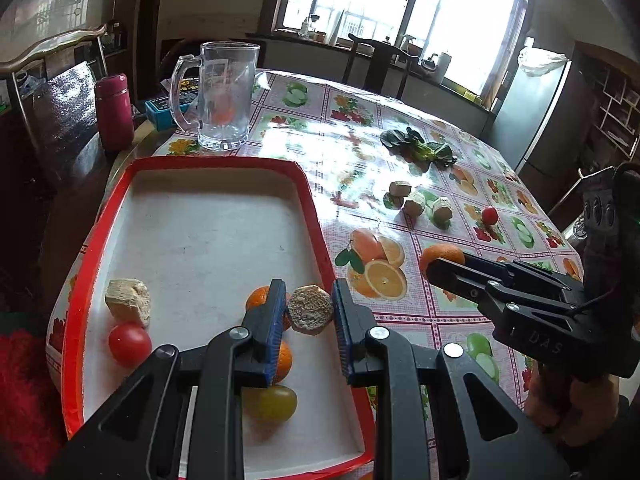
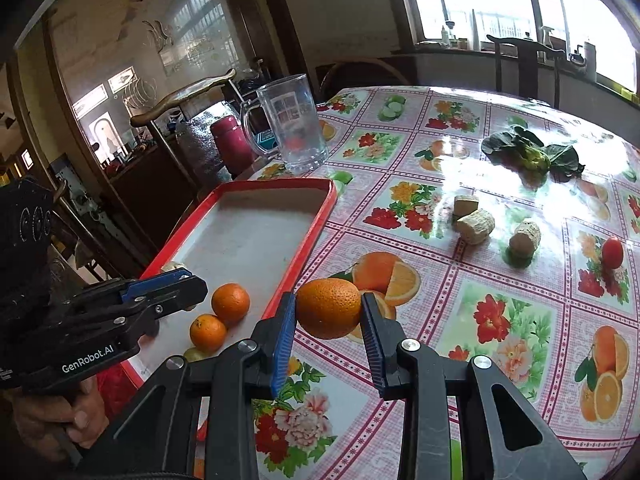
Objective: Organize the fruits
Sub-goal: 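Carry the tofu slice with the left tool while the right tool carries the orange over the tray, then open the left tool to drop the tofu slice while the right tool releases the orange into the tray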
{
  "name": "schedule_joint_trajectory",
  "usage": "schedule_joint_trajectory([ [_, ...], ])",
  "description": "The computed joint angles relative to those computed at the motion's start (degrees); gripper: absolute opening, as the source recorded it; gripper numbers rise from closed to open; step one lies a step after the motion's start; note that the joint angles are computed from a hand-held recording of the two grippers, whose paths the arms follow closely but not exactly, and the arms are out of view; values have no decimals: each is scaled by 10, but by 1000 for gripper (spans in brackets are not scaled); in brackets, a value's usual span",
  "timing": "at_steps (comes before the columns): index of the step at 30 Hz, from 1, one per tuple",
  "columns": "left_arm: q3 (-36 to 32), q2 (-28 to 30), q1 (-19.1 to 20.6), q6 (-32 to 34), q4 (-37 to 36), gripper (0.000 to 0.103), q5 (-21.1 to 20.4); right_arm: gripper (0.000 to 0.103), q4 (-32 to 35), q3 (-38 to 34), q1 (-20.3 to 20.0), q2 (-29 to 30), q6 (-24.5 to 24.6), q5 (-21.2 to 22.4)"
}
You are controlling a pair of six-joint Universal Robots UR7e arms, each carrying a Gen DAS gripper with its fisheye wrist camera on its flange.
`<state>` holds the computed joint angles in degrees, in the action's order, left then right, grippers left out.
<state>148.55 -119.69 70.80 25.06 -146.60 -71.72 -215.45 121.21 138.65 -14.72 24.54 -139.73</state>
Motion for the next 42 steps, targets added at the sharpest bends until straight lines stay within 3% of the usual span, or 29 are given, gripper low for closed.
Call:
schedule_joint_trajectory([
  [33, -61, 89, 83, 42, -66, 21, -9, 32, 47, -94, -34, 32, -65, 65],
  [42, -113, 147, 113, 46, -94, 21, -2, 32, 74, -144, -56, 46, -103, 90],
])
